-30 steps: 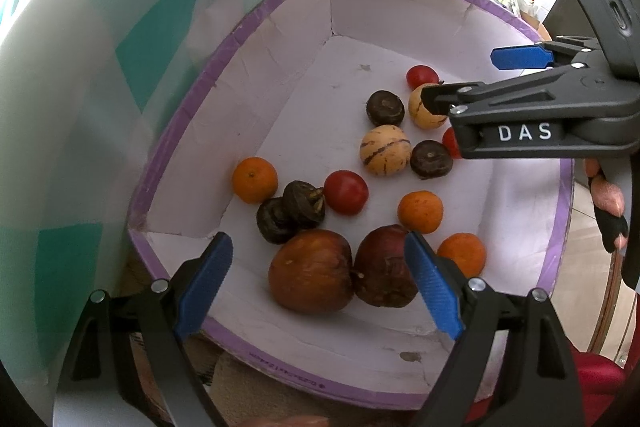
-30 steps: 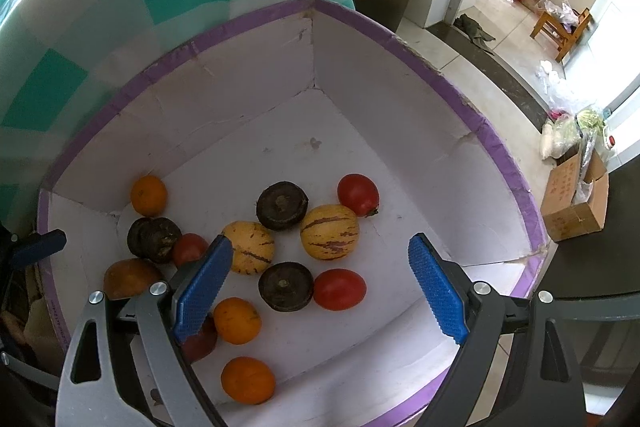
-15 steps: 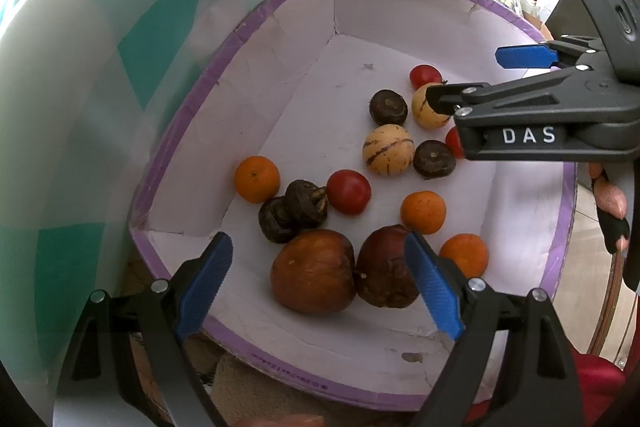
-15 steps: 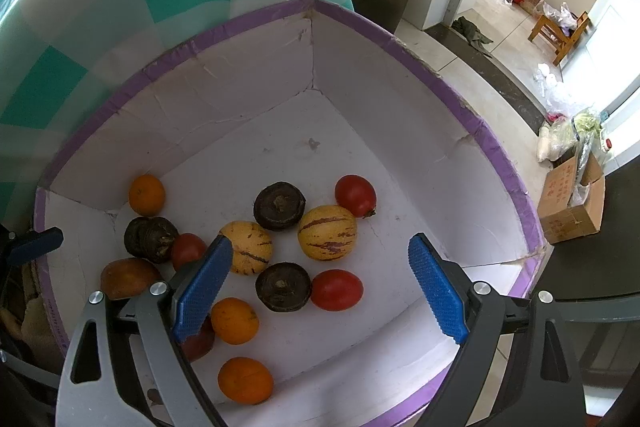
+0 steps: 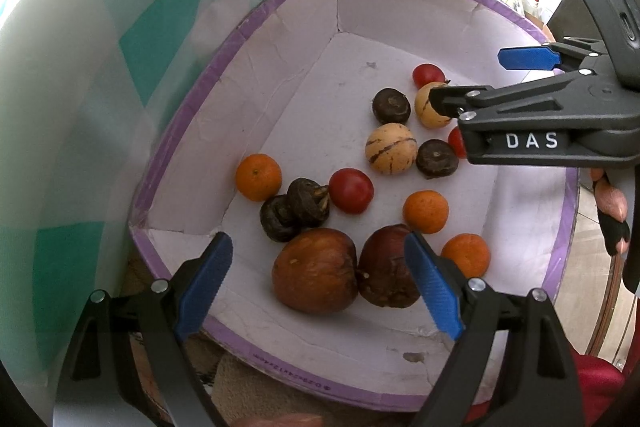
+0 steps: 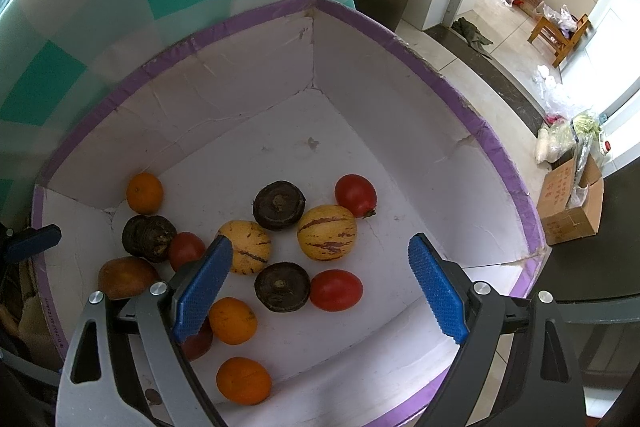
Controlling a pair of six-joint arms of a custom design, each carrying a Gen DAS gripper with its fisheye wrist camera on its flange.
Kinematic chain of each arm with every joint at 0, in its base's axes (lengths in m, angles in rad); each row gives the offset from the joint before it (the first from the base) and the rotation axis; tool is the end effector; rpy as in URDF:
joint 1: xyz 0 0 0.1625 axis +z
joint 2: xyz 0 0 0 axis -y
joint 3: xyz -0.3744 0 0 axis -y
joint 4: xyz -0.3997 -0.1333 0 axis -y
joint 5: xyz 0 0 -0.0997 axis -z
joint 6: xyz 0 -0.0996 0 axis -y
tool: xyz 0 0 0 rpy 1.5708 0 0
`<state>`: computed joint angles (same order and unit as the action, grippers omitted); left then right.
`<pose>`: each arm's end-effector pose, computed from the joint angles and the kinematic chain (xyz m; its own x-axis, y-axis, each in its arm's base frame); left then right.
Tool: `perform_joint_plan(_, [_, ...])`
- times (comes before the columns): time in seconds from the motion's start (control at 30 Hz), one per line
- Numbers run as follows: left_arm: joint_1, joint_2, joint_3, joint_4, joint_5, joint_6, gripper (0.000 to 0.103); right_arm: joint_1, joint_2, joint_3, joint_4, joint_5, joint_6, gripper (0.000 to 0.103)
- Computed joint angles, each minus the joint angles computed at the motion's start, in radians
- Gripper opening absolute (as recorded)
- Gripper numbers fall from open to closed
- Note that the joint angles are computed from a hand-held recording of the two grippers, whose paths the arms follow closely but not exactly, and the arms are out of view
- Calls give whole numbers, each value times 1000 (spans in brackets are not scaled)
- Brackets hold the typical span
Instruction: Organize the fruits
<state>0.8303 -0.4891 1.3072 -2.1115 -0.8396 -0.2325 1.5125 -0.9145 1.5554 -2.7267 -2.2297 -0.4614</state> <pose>-0.3108 -0.6362 -0.0519 -0.5641 0.4565 -0.6881 0.5332 0.8376 0.1185 0.0329 -0.6775 0.2007 -0.7136 -0.0760 0.6964 -0.2982 0.9325 -0.2038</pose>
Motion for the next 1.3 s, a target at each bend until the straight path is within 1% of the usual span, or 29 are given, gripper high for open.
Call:
perform_joint_plan(0.3, [2, 2, -3, 2, 0, -2, 87, -1, 3, -3, 3, 3, -8, 87])
perform_joint_plan(0.53, [3, 2, -3, 2, 3, -3, 87, -2, -6, -1, -28, 17, -14, 87])
perform_joint_plan(0.57, [3, 2, -3, 1, 3, -3, 87, -3, -11, 5, -49, 26, -20, 87])
perform_joint_plan(0.6, [4, 1, -2, 0, 4, -3, 87, 0, -13, 15, -94, 28, -38, 87])
perform_joint_plan(0.7, [5, 2, -4, 2, 4, -6, 87, 16, -6, 26, -210, 12, -119, 87])
perform_joint_plan(0.73, [5, 1, -4, 2, 4, -7, 87, 18, -7, 27, -216, 13, -124, 87])
perform_joint_plan(0.83, [5, 0, -2, -2, 8, -9, 87, 17, -10, 24, -199, 21, -112, 87])
perform_joint_plan(1.0, [-2, -5, 14, -29, 25, 2, 88, 11, 3, 16, -170, -7, -96, 87])
perform_joint_plan(1.3, [2, 0, -4, -2, 13, -10, 87, 5, 5, 14, -146, -11, -89, 87])
